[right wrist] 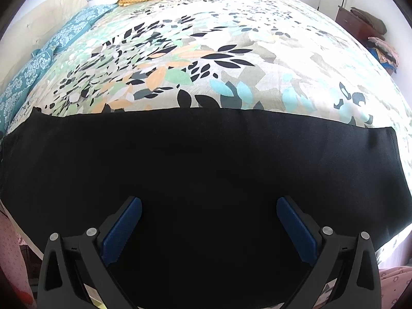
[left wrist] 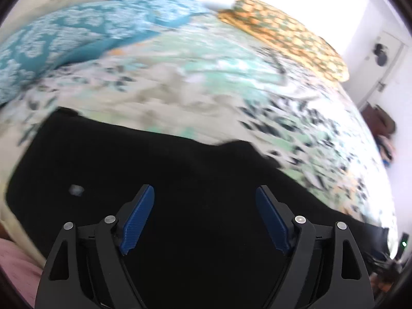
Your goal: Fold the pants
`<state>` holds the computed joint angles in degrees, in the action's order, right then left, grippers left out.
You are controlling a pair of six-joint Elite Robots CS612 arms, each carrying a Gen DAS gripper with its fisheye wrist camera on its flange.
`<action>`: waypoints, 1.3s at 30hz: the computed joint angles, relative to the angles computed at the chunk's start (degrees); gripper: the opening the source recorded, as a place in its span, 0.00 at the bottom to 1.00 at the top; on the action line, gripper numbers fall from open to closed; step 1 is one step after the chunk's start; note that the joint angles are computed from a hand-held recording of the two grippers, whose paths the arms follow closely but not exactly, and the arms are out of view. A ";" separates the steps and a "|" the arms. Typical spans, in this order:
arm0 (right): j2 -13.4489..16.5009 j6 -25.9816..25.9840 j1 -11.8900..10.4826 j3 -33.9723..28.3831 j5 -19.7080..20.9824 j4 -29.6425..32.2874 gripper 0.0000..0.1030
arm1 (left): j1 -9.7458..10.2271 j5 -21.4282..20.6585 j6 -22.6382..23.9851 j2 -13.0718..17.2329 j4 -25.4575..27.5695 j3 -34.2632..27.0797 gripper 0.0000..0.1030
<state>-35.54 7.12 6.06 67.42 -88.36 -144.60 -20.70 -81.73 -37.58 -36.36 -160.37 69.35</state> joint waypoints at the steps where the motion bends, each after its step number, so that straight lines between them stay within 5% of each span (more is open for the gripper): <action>1: -0.03 0.49 0.09 -0.01 -0.35 0.24 1.00 | -0.39 -1.26 1.40 0.40 0.16 -0.76 0.82; 6: 0.25 1.87 0.33 -1.20 -1.41 3.18 1.00 | -2.21 -1.22 9.99 2.47 6.77 -4.23 0.83; 13: 0.11 1.78 -0.14 -0.42 0.34 1.84 1.00 | -1.58 -0.77 8.63 2.76 10.39 -3.68 0.83; 22: 0.25 0.82 -0.42 -2.29 1.53 5.44 1.00 | -2.82 2.49 12.25 3.59 12.82 -4.91 0.99; 26: -2.42 5.99 -3.38 1.89 6.73 -7.08 0.99 | -2.55 1.54 12.50 3.34 12.10 -4.30 0.99; 29: -4.13 6.83 -6.76 2.36 7.95 -9.39 0.99 | -2.63 1.90 13.02 3.29 12.01 -4.14 0.99; 35: -4.39 6.34 -13.70 -0.60 13.12 7.27 0.97 | -2.68 2.30 12.59 3.55 12.46 -4.62 0.99; 39: -3.08 3.62 -15.40 -1.44 15.45 14.29 0.83 | -2.71 2.47 12.79 3.50 12.19 -4.44 0.99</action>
<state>-38.62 10.74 -9.34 65.98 -72.91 -130.31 -23.41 -79.26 -24.80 -32.87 -148.19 64.91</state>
